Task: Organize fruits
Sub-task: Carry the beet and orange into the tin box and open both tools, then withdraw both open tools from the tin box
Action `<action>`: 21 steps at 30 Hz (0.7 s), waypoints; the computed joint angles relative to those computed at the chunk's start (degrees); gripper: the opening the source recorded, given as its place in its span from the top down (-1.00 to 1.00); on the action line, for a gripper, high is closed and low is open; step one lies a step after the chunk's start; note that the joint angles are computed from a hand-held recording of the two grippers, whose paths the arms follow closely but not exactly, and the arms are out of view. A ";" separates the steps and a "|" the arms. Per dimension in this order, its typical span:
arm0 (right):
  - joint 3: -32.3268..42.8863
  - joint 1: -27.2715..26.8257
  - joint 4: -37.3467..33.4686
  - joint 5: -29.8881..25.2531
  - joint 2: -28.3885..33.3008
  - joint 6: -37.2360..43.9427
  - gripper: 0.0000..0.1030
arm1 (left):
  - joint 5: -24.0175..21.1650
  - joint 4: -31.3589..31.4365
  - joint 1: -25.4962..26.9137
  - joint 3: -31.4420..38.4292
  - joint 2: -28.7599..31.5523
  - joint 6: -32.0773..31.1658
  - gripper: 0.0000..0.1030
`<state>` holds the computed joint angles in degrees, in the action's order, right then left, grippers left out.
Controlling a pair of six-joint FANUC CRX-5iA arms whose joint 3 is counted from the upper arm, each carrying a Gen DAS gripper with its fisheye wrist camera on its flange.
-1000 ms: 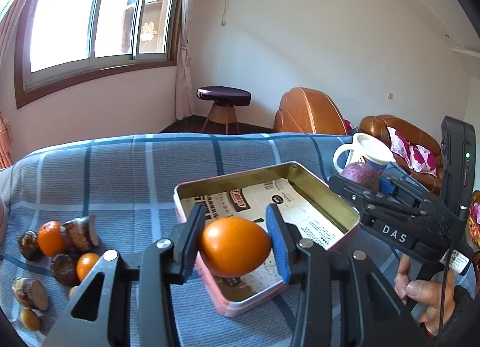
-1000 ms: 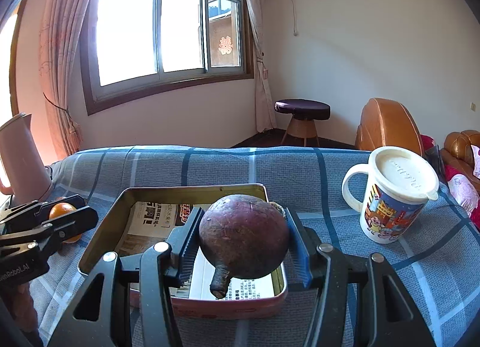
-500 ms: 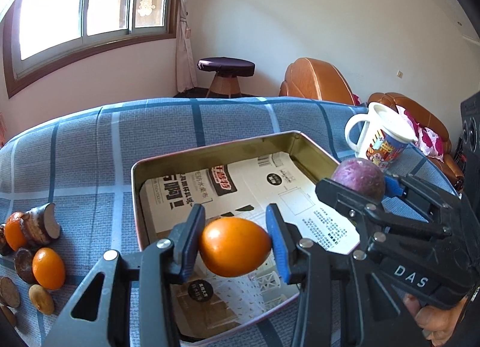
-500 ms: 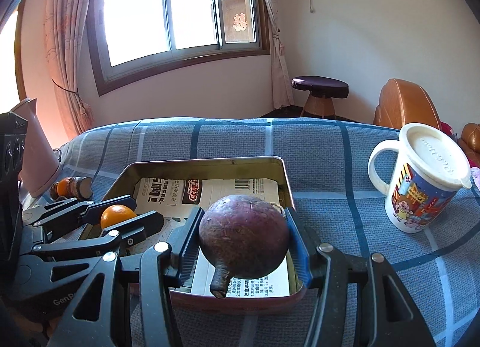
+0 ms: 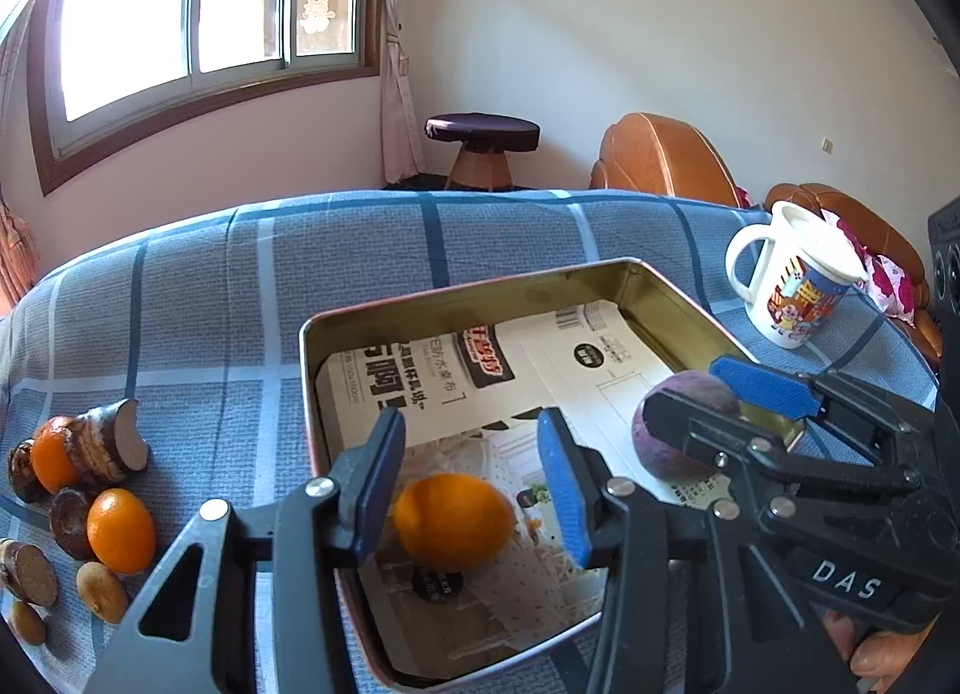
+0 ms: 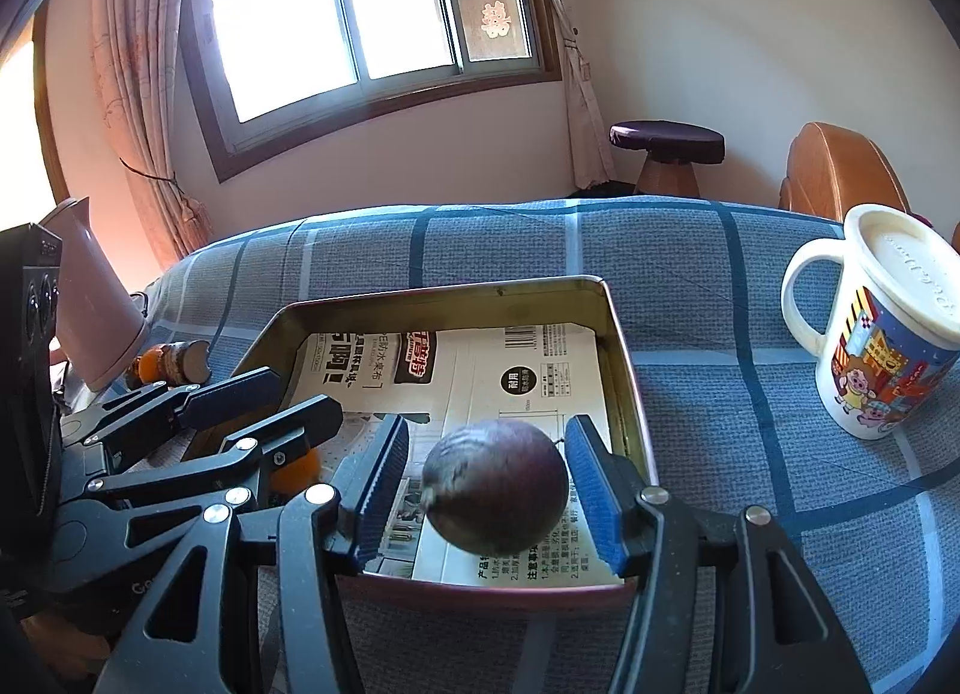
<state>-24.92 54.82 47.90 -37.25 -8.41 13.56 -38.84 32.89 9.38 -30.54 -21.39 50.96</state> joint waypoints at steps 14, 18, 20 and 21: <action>-10.84 -4.48 34.47 4.08 -5.83 -30.27 -0.70 | 11.05 2.70 -0.67 -5.34 -6.41 -1.41 -1.00; -10.77 -3.33 37.82 0.25 -4.89 -32.36 -0.70 | 12.06 -2.19 -0.76 -4.95 -7.15 2.01 -1.00; -11.56 -3.43 41.91 -1.22 -5.07 -35.54 -0.70 | 12.18 -3.93 -0.35 -4.91 -7.53 3.47 -1.00; -12.00 -3.38 43.85 -2.38 -5.16 -36.97 -0.70 | 12.31 -5.20 -0.21 -4.82 -7.79 4.76 -1.00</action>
<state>-36.92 51.44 91.75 -39.63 -13.58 -23.41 -26.52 27.69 9.17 -35.37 -29.19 55.73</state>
